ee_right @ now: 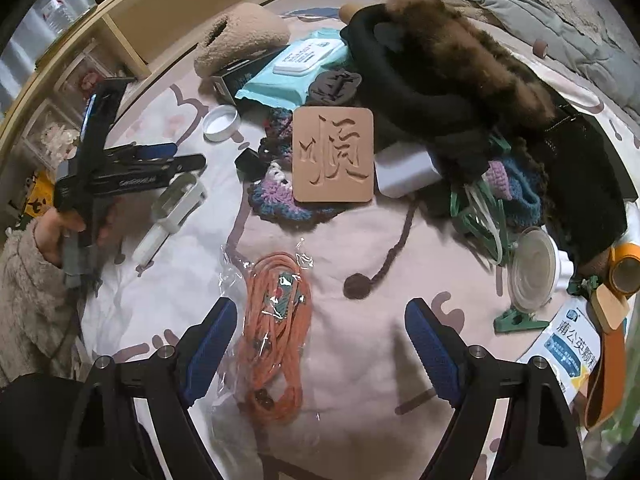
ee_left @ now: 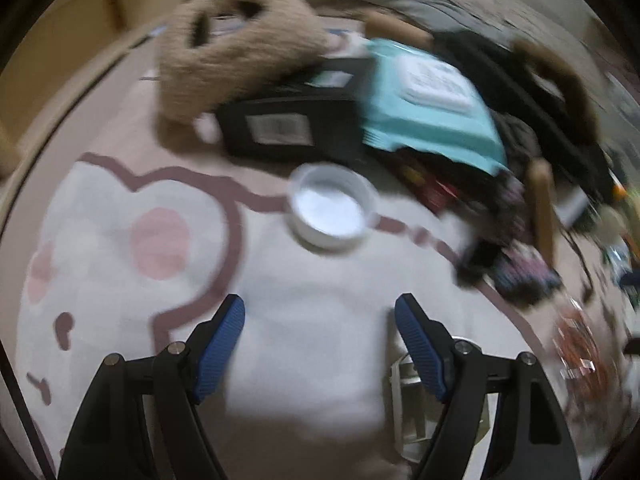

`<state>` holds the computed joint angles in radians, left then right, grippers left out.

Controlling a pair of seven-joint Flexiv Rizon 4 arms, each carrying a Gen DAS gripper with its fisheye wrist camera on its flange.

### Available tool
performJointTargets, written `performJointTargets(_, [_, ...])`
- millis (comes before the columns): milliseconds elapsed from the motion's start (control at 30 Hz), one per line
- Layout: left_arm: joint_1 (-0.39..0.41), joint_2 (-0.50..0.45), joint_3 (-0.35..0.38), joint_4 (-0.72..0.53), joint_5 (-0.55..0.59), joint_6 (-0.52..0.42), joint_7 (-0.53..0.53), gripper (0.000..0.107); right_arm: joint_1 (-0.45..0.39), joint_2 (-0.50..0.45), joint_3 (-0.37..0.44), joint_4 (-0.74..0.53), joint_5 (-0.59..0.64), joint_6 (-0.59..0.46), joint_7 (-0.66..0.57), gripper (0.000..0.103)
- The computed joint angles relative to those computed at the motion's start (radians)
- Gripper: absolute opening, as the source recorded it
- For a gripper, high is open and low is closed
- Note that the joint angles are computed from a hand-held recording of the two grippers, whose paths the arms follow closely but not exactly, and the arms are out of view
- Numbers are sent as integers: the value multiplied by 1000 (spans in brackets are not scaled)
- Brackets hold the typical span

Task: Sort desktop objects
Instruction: 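Move the left gripper over the wide cream head of the scoop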

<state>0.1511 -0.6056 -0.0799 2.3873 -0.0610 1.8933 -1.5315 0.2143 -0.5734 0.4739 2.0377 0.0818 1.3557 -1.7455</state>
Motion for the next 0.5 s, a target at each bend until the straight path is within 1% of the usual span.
performJointTargets(33, [7,1,-19,8,-11,3,27,77,8,5,-9,5,-6,2,3,86])
performJointTargets(67, [7,4,-20,11,30,-2,23,77,15,8,-15,9,-11,5,5,86])
performJointTargets(100, [14,6,-33,19,47,1,33,77,14,11,-13,12,-13,7,2,86])
performJointTargets(133, [29,7,-54,30,68,9,41,77,9,12,-7,11,-11,7,-3,86])
performJointTargets(200, [28,10,-60,53,84,48,35,77,-14,9,21,7,0,-2,-23,86])
performJointTargets(233, [56,11,-91,76,89,87,29,77,-28,5,39,1,9,-13,-39,86])
performJointTargets(300, [167,9,-172,121,190,165,-39,77,-64,-4,85,-16,35,-60,-87,86])
performJointTargets(333, [211,10,-203,147,240,204,-66,78,-61,-3,87,-19,39,-83,-103,86])
performJointTargets(400, [260,15,-230,179,323,243,-93,78,-35,4,71,-12,36,-109,-132,86])
performJointTargets(467, [260,44,-218,209,363,234,-96,78,-17,4,61,-11,41,-138,-160,86])
performJointTargets(500, [249,58,-212,210,365,210,-93,78,-3,2,52,-14,40,-166,-165,86])
